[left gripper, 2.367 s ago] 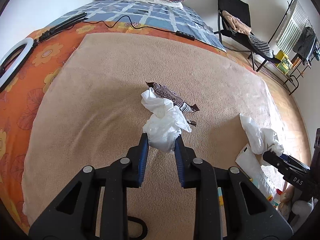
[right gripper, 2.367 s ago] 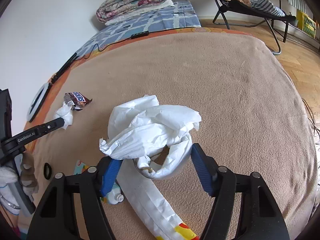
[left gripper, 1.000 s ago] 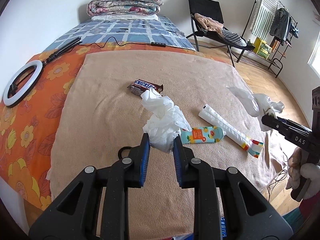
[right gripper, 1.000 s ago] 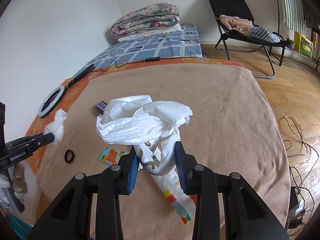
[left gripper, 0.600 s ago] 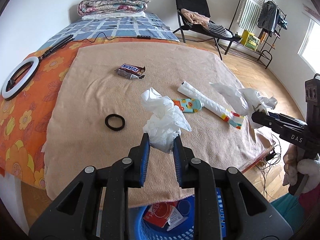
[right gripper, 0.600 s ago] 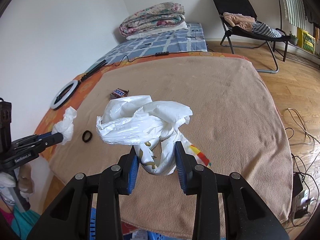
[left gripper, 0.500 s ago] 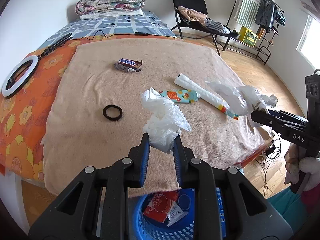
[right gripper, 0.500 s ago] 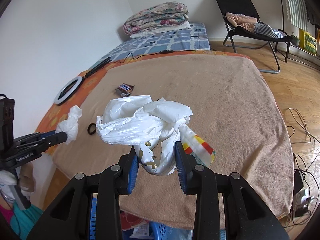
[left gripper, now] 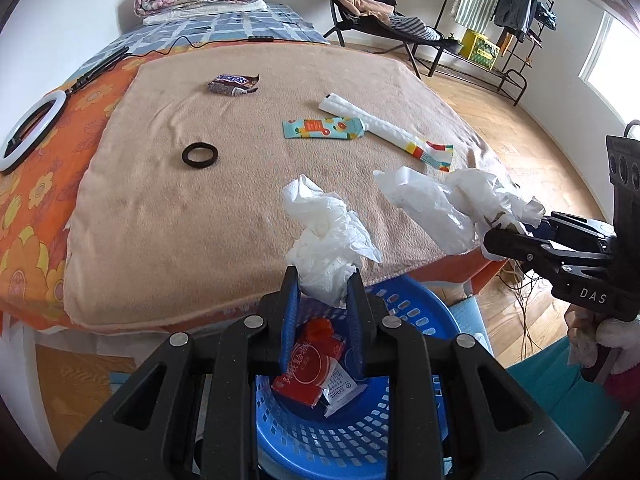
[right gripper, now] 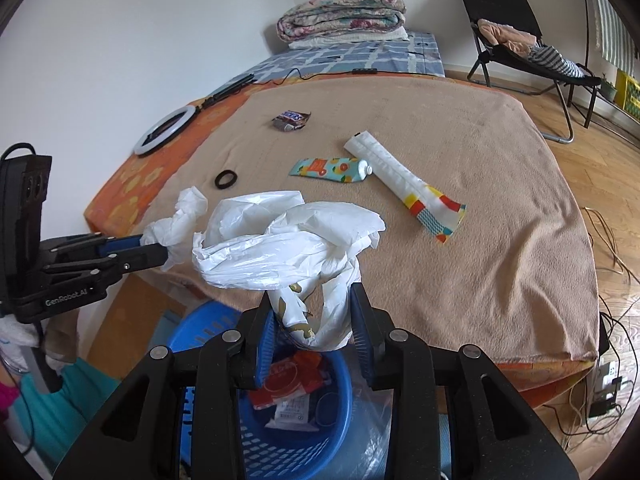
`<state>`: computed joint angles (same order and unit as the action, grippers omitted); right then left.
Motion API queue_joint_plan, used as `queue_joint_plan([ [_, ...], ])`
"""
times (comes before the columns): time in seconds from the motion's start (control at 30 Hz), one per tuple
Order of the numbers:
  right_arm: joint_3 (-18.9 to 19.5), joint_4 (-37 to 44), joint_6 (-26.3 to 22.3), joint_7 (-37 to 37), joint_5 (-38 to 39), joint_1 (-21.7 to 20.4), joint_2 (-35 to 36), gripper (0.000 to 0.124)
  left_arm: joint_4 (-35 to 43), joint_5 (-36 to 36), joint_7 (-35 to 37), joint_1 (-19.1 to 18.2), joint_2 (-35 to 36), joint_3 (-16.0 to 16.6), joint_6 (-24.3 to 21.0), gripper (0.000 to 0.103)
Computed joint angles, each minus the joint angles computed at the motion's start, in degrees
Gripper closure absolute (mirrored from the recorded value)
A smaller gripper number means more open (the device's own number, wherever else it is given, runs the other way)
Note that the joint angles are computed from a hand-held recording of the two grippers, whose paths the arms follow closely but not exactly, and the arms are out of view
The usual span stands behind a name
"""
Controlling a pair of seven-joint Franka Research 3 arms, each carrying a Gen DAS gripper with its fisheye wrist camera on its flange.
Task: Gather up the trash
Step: 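Lower the white tissue into the basket with the left tool while the right tool drops the bag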
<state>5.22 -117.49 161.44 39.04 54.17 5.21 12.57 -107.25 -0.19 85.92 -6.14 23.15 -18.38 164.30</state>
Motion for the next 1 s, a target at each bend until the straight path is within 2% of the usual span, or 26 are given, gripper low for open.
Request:
queue_joint_plan([
  [0.43, -0.22, -6.73, 0.58, 1.93, -2.17, 2.02, -2.26, 0.092, -6.27, -2.17, 2.67, 0.85, -0.79, -1.48, -1.62, 0.081],
  [1.0, -0.10, -9.24, 0.04, 4.63, -6.86, 3.00, -1.07, 0.089, -5.85, -1.63, 2.54, -1.35, 0.65, -0.47, -6.25, 0.081],
])
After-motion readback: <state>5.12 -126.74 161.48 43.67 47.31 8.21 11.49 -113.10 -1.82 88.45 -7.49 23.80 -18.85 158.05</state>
